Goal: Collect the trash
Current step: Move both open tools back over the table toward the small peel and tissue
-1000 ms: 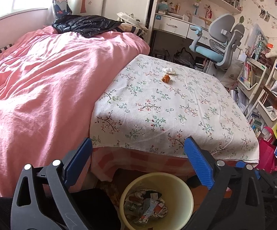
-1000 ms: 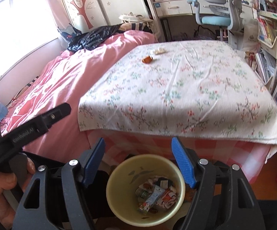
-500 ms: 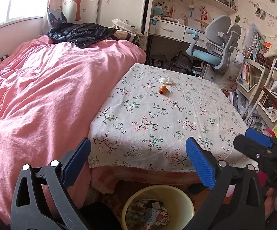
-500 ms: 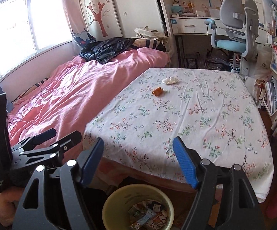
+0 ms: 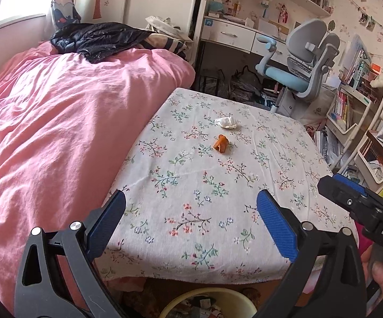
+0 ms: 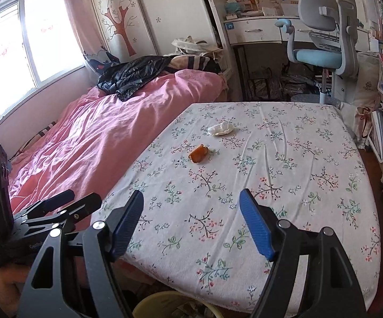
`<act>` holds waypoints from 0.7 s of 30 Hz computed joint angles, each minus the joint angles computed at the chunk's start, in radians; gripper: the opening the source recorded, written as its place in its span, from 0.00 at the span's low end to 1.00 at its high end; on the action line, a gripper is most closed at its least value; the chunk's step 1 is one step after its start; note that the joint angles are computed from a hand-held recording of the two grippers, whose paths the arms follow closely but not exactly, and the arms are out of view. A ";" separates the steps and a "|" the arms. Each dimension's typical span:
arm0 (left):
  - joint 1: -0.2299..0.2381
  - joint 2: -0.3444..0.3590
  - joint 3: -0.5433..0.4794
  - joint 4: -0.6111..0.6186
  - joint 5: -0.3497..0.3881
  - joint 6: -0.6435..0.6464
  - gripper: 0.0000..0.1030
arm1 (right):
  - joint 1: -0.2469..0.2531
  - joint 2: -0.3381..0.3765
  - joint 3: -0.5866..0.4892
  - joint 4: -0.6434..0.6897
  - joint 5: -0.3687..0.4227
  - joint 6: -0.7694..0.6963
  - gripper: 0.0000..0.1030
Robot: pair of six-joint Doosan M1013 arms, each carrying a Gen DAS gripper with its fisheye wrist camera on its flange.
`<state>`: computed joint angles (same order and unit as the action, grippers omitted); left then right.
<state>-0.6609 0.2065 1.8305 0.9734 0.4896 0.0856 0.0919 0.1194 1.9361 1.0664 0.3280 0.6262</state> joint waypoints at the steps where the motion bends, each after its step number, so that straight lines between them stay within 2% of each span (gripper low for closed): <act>1: 0.005 0.013 -0.016 -0.007 -0.002 0.023 0.93 | -0.002 0.009 -0.010 0.001 0.003 -0.004 0.70; 7: 0.032 0.094 -0.117 -0.101 -0.010 0.205 0.93 | -0.020 0.064 -0.085 -0.047 0.020 0.030 0.70; 18: 0.087 0.235 -0.283 -0.393 -0.052 0.565 0.93 | -0.024 0.274 -0.359 -0.409 0.153 0.341 0.70; 21: 0.105 0.258 -0.307 -0.466 -0.066 0.635 0.93 | -0.019 0.331 -0.436 -0.517 0.208 0.417 0.65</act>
